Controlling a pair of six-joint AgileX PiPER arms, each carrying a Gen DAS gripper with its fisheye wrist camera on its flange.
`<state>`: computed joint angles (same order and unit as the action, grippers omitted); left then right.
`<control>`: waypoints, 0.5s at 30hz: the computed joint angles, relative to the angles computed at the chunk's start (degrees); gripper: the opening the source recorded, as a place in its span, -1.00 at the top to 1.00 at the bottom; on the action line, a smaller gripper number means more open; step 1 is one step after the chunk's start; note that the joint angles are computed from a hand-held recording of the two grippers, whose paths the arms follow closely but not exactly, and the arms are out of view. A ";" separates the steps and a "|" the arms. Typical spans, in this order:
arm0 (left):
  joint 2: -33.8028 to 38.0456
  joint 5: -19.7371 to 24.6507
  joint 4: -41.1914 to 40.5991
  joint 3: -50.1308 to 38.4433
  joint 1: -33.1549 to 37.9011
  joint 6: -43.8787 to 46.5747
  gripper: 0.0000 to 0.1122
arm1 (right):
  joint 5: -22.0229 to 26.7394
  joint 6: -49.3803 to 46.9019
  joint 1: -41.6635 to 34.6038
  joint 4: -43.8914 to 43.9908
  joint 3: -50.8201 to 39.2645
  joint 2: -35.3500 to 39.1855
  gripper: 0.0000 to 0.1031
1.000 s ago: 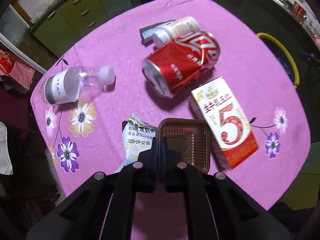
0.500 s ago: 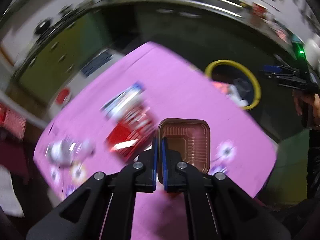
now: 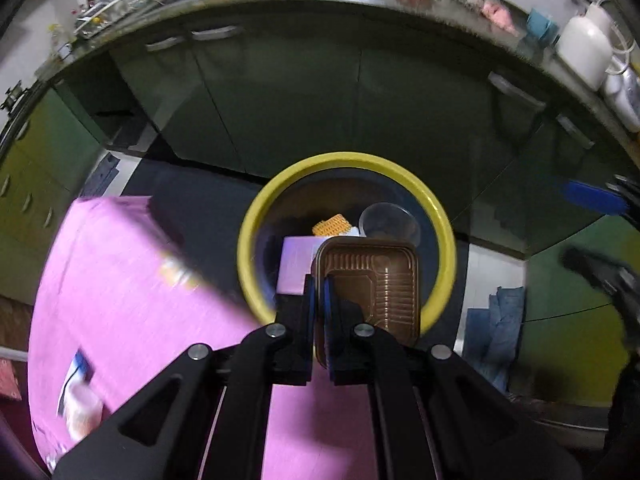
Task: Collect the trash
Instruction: 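Carry the brown tray over the bin and open the left tool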
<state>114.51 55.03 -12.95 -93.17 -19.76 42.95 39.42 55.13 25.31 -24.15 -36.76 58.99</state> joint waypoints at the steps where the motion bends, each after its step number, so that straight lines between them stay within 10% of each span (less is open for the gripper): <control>1: 1.00 -0.69 0.78 -0.34 -0.80 -1.22 0.87 | 0.38 0.20 -0.03 0.06 0.40 -0.51 -0.20; 4: 3.42 -1.16 1.40 -2.26 -1.69 -3.11 0.27 | 1.13 -0.15 -0.72 0.80 1.44 -1.92 -0.21; 15: -12.26 4.52 -20.88 8.40 19.61 18.87 -0.31 | 3.32 6.52 3.53 -2.12 2.11 -0.63 -0.25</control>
